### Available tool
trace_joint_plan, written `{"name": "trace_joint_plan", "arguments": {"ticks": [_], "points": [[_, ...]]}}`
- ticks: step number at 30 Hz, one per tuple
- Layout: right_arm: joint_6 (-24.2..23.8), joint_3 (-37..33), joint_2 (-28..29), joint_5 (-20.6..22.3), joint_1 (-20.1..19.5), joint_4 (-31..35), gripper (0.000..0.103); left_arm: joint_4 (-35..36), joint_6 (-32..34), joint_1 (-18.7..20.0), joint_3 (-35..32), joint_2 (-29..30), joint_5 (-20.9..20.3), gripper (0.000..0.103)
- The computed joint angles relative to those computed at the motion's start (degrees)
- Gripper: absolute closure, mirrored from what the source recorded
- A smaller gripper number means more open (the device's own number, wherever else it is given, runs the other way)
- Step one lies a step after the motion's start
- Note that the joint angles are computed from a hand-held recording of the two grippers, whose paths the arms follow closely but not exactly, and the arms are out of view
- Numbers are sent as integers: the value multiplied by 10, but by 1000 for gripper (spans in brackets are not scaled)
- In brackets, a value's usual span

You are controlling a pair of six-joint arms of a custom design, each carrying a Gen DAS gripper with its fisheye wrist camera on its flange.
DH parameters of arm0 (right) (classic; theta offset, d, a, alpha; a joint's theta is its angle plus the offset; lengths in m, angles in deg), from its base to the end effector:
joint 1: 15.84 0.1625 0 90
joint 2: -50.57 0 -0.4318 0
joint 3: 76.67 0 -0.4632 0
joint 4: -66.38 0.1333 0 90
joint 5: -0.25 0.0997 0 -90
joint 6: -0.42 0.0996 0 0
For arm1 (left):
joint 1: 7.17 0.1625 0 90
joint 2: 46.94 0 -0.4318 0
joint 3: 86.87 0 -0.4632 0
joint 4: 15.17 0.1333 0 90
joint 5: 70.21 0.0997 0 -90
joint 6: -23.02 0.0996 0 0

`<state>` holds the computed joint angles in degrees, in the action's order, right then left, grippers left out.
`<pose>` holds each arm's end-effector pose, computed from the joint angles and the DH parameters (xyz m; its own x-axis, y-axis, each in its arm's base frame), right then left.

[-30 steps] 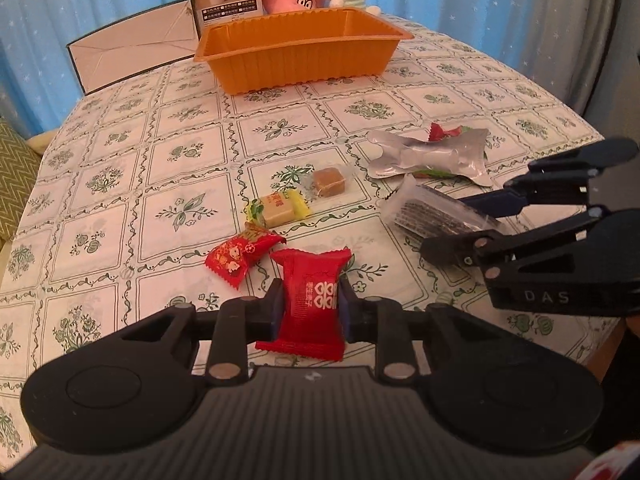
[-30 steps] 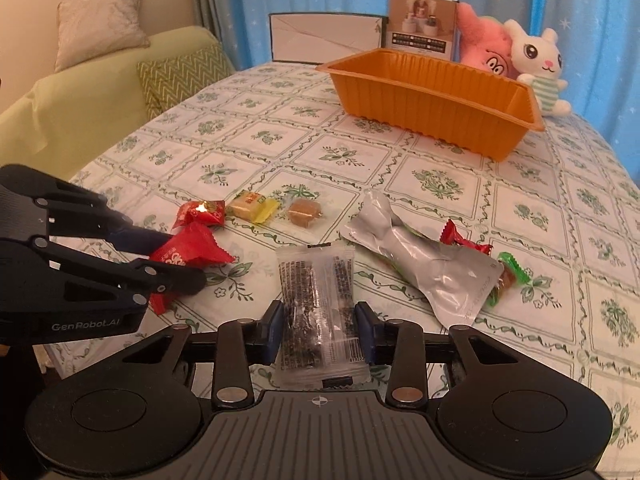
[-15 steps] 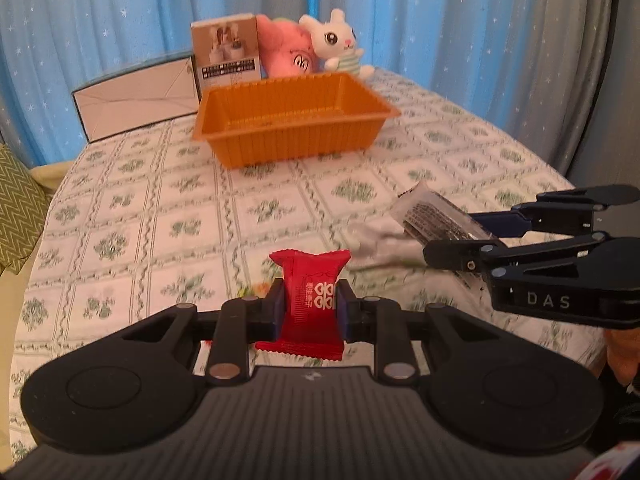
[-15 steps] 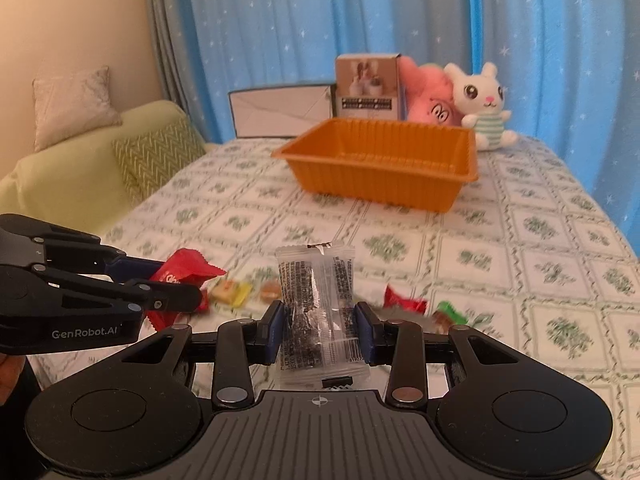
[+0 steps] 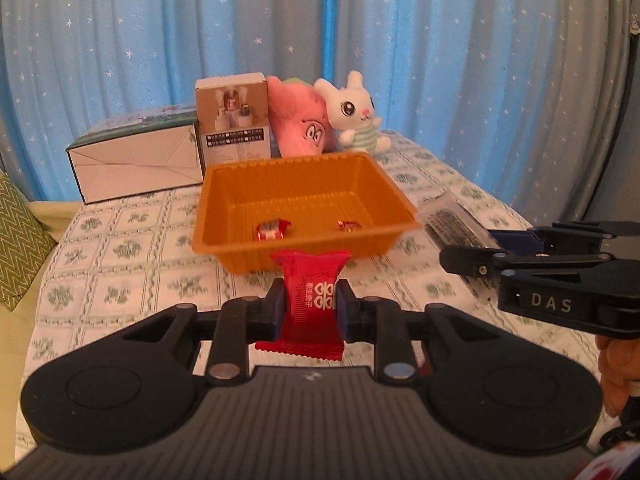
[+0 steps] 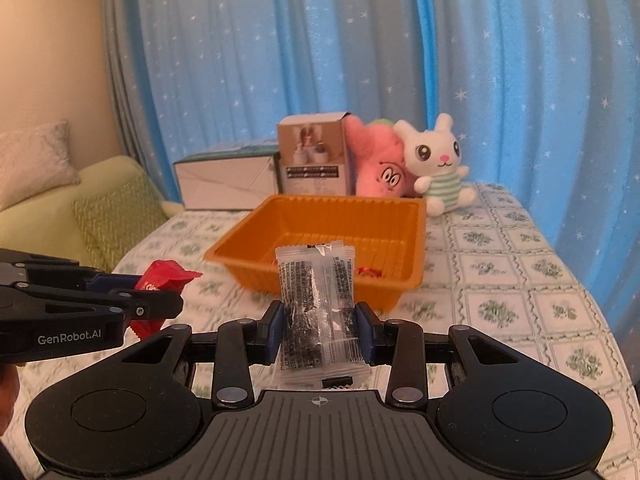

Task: Organize snacks
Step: 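Carry both packets over the orange basket and open the left tool, then open the right tool to drop the clear packet, then withdraw both tools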

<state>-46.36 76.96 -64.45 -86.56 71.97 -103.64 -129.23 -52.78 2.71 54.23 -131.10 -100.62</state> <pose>0.1265 -0.3250 0.2561 -0.7051 -0.5452 0.4534 -0.7085 0.5142 -0.4834 -0.3101 -0.2765 0.1074 -0.7102 0.0023 -0.7040 0.5659 0.5967 -0.5690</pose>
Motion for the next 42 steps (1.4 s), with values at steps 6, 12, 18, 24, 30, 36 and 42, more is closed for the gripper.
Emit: {"name": "trace_joint_plan", "arguments": {"ticks": [6,12,18,24,30,36,42], "points": [[40,-47,104,-17,24,-67,65,-145,111,66,2,25,41,80],[59,-94,200,-33,36,-119,65,-289,218,119,2,57,61,80],[95,-142,275,-42,42,-135,65,-412,322,174,-9,86,64,80],[118,-182,331,-52,46,-146,65,-504,407,215,-28,114,59,80],[128,-202,362,-60,47,-148,65,-570,470,241,-45,139,51,80],[126,-212,380,-67,48,-150,65,-616,505,265,-57,149,33,72],[133,-216,384,-66,45,-147,65,-582,479,264,-50,134,46,70]]}}
